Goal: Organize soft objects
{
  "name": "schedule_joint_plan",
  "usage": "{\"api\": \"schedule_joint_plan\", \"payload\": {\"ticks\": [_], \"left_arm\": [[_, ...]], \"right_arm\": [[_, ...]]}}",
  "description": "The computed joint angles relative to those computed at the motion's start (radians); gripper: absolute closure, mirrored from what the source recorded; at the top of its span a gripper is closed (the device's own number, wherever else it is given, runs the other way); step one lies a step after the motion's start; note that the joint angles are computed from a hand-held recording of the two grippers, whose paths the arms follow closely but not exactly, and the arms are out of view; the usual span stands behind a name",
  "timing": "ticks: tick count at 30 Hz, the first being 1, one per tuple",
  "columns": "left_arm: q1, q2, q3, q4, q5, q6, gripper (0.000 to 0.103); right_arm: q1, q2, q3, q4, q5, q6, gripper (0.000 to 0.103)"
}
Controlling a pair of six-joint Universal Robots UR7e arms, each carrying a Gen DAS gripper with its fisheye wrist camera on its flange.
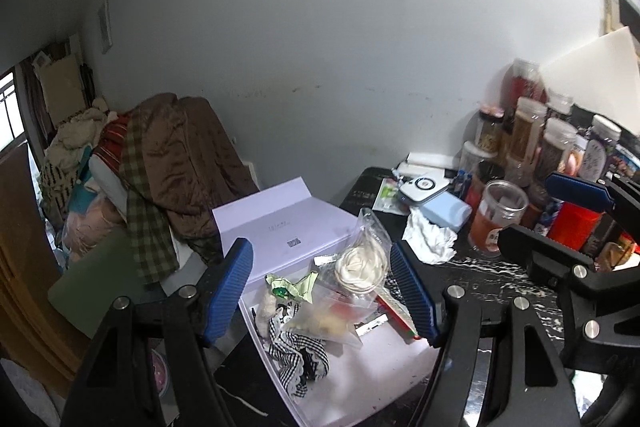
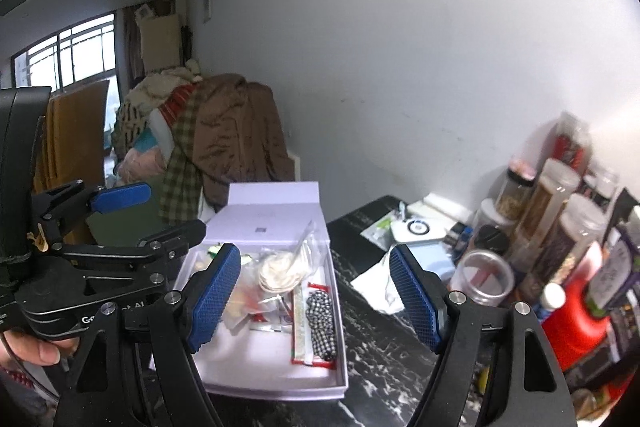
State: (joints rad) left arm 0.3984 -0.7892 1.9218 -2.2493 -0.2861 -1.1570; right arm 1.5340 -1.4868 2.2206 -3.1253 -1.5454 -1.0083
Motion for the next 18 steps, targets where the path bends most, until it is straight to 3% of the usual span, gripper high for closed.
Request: {"api": "schedule_joint_plan", "payload": {"ticks": [4, 7, 18], "left_arm": [[-0.044, -0.022, 0.003, 0.126, 0.011, -0.123, 0.032], [-0.077, -0.036, -0.003, 0.251, 0.013, -0.236, 0.020], [-0.196, -0.059, -0.002, 0.538, -0.012, -0.522, 0.016]], "right_arm": [[-0.007, -0.075, 0.039, 0.012, 0.029, -0.005, 0.021], [-0.017, -0.133, 0.073, 0.017, 0.056, -0.012, 0.020], [-0.073, -0.356, 0.191, 0.071, 0.136, -0.034, 0.011]]}}
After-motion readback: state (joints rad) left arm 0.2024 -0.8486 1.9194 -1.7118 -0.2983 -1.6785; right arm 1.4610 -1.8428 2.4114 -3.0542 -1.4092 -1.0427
